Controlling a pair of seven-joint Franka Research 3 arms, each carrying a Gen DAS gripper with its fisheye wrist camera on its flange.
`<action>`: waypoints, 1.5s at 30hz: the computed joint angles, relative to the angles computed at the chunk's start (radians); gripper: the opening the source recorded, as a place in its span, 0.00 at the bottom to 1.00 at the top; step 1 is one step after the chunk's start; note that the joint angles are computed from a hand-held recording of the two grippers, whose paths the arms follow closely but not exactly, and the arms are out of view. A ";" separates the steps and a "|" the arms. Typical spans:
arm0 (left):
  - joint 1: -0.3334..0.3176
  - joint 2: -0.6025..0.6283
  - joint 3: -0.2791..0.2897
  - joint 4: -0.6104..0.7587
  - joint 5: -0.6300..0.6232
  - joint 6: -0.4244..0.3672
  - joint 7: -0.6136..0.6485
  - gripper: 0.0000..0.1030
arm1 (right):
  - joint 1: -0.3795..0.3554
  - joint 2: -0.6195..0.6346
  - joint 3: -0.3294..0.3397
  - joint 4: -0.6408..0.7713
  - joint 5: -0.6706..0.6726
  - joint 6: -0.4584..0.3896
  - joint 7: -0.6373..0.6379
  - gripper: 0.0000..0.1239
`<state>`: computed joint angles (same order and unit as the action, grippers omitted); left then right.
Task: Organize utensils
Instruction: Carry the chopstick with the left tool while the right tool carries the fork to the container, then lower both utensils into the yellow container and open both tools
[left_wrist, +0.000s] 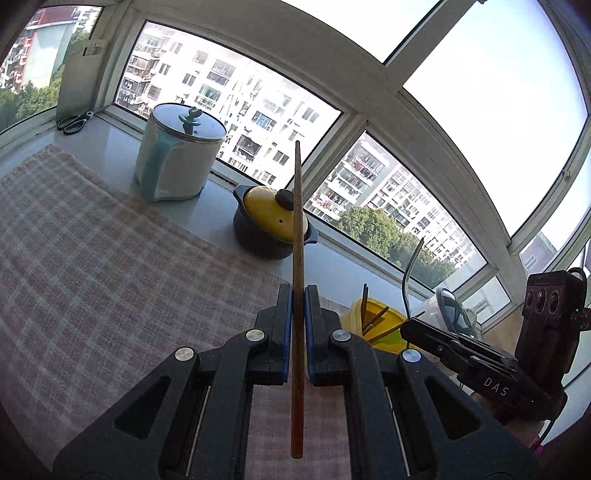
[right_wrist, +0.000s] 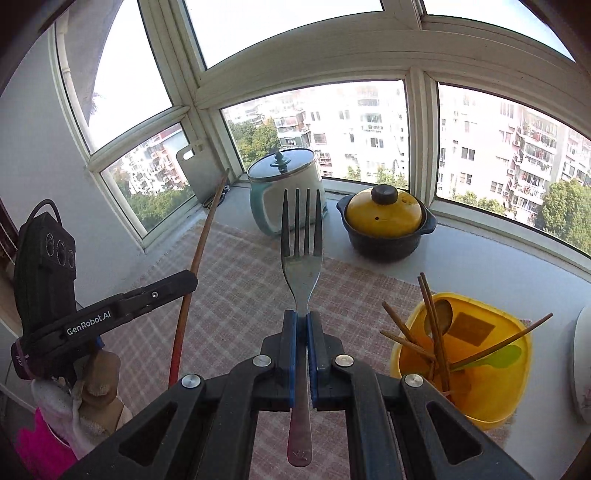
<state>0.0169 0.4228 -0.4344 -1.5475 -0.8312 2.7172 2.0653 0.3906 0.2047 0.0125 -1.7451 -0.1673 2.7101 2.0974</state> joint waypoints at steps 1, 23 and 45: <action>-0.007 0.007 -0.008 0.011 -0.001 -0.001 0.003 0.04 | -0.002 -0.024 -0.009 -0.029 -0.011 0.009 0.010 0.02; -0.164 0.175 -0.053 0.223 0.240 0.028 -0.182 0.04 | -0.194 -0.245 0.031 -0.277 -0.126 0.088 0.114 0.02; -0.348 0.435 0.030 0.526 0.699 0.137 -0.531 0.04 | -0.205 -0.099 -0.030 -0.191 0.008 0.165 -0.028 0.02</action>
<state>-0.3310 0.8580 -0.4044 -1.0217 -0.1322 2.8538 1.5341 0.1859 0.1059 -0.0177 -1.9366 -0.1594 2.8754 2.0697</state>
